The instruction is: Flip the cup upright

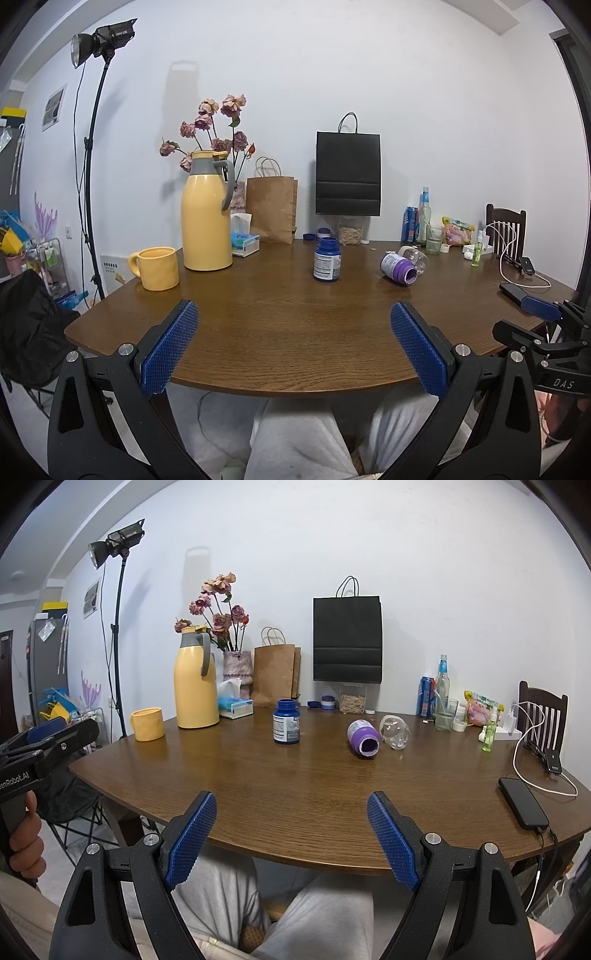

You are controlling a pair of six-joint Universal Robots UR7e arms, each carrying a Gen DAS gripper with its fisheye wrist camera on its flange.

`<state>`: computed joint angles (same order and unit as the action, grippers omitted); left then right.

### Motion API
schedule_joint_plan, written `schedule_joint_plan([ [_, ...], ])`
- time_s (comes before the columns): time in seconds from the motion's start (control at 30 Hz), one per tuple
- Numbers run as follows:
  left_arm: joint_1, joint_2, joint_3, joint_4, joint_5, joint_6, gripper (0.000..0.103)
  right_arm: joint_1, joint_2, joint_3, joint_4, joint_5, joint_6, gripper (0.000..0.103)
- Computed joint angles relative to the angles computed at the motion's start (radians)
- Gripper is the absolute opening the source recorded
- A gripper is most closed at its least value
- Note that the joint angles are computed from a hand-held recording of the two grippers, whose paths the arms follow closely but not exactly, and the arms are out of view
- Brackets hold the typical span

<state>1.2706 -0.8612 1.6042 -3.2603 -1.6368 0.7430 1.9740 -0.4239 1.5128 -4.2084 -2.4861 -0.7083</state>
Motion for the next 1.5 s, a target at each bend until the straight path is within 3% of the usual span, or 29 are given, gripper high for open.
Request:
schedule_joint_plan([
  [1.5, -0.001, -0.001, -0.014, 0.026, 0.008, -0.007, 0.103, 0.002, 0.002, -0.003, -0.003, -0.004, -0.007, 0.088],
])
